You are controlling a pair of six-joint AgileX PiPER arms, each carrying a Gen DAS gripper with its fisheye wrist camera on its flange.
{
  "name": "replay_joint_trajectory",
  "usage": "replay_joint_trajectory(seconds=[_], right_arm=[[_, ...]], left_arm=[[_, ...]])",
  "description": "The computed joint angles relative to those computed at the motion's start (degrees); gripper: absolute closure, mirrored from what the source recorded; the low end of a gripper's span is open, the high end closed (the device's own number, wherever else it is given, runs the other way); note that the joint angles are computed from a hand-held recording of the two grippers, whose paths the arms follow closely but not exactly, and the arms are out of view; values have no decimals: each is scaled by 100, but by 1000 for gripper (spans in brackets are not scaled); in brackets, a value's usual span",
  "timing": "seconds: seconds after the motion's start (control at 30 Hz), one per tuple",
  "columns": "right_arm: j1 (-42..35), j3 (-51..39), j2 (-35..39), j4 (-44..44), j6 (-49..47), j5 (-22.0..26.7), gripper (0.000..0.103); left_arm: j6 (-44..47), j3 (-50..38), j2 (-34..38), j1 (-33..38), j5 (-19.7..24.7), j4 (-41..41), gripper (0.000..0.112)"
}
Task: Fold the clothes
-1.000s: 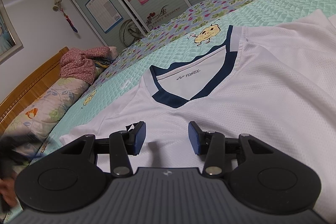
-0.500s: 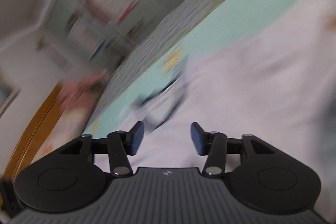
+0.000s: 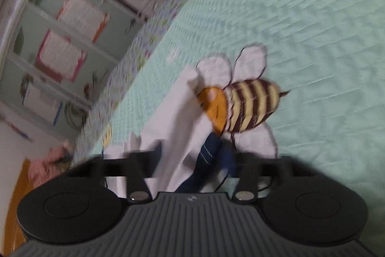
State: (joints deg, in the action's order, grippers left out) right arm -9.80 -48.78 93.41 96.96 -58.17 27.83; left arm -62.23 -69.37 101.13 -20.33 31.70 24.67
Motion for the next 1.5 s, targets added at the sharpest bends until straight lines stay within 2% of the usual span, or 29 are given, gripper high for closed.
replay_joint_trajectory(seconds=[0.07, 0.2, 0.27, 0.33, 0.43, 0.5, 0.53, 0.6, 0.63, 0.67, 0.7, 0.77, 0.83, 0.93, 1.0, 1.07, 1.1, 1.13, 1.17, 1.2, 1.23, 1.3, 1.4, 1.43, 1.5], right_arm=[[-23, 5, 26, -295, 303, 96, 103], [-217, 542, -764, -424, 448, -329, 103], [-285, 665, -929, -935, 874, -384, 102], [-235, 688, -847, -1152, 993, -355, 102], [-408, 755, -778, -763, 909, -118, 101], [-621, 744, -788, -932, 1187, 30, 100], [-629, 705, -901, -1249, 1556, -139, 98], [-441, 535, -1076, -1924, 2147, -794, 87], [-393, 284, -954, -2122, 2125, -912, 71], [-412, -72, -678, -2089, 1874, -800, 58], [-439, -417, -383, -1900, 1473, -652, 55], [-387, -1240, 307, -1958, 1118, -354, 55], [-193, -2070, 901, -2768, 1480, -435, 55], [-82, -3030, 1607, -3583, 1698, -211, 55], [-6, -3452, 1912, -4023, 1805, 15, 55], [49, -3588, 2044, -4002, 1599, 102, 53], [69, -3582, 2023, -4093, 1647, 116, 54], [86, -3603, 2013, -4210, 1733, 152, 60], [82, -3710, 2036, -4373, 1916, 297, 83], [40, -3810, 2056, -4440, 2047, 560, 96], [20, -3846, 2050, -4470, 2127, 710, 101], [52, -3629, 1836, -4758, 2348, 497, 101], [-63, -3421, 1781, -5089, 3025, -106, 102], [-134, -3435, 1842, -4875, 2988, -53, 102], [-30, -3347, 1800, -5086, 3061, -230, 102]], left_arm=[[170, -27, -16, 116, -43, -303, 27], [772, -46, -42, 284, -103, -853, 27], [1068, -64, -43, 340, -95, -1069, 27], [1278, -85, -34, 379, -78, -1219, 27], [1507, -209, 35, 383, 50, -1316, 24], [1690, -315, 103, 365, 153, -1362, 22], [1763, -363, 136, 361, 194, -1385, 21], [1888, -415, 179, 363, 217, -1448, 17], [1943, -411, 184, 373, 194, -1499, 16], [1977, -405, 185, 385, 170, -1541, 15], [1995, -397, 183, 393, 146, -1573, 13], [2023, -381, 178, 409, 110, -1618, 12], [2059, -374, 178, 420, 82, -1659, 10], [2103, -410, 206, 415, 98, -1673, 9], [2093, -467, 239, 391, 163, -1622, 9], [2098, -481, 251, 377, 177, -1595, 9], [2115, -471, 247, 382, 167, -1599, 9], [2114, -464, 245, 381, 159, -1592, 9], [2103, -460, 244, 377, 155, -1575, 9], [2074, -462, 248, 365, 158, -1541, 9], [2042, -470, 256, 351, 169, -1500, 9], [1958, -503, 281, 314, 211, -1394, 9], [1877, -571, 329, 253, 304, -1237, 9], [1881, -567, 328, 255, 302, -1231, 9], [1891, -553, 322, 262, 290, -1224, 9]])
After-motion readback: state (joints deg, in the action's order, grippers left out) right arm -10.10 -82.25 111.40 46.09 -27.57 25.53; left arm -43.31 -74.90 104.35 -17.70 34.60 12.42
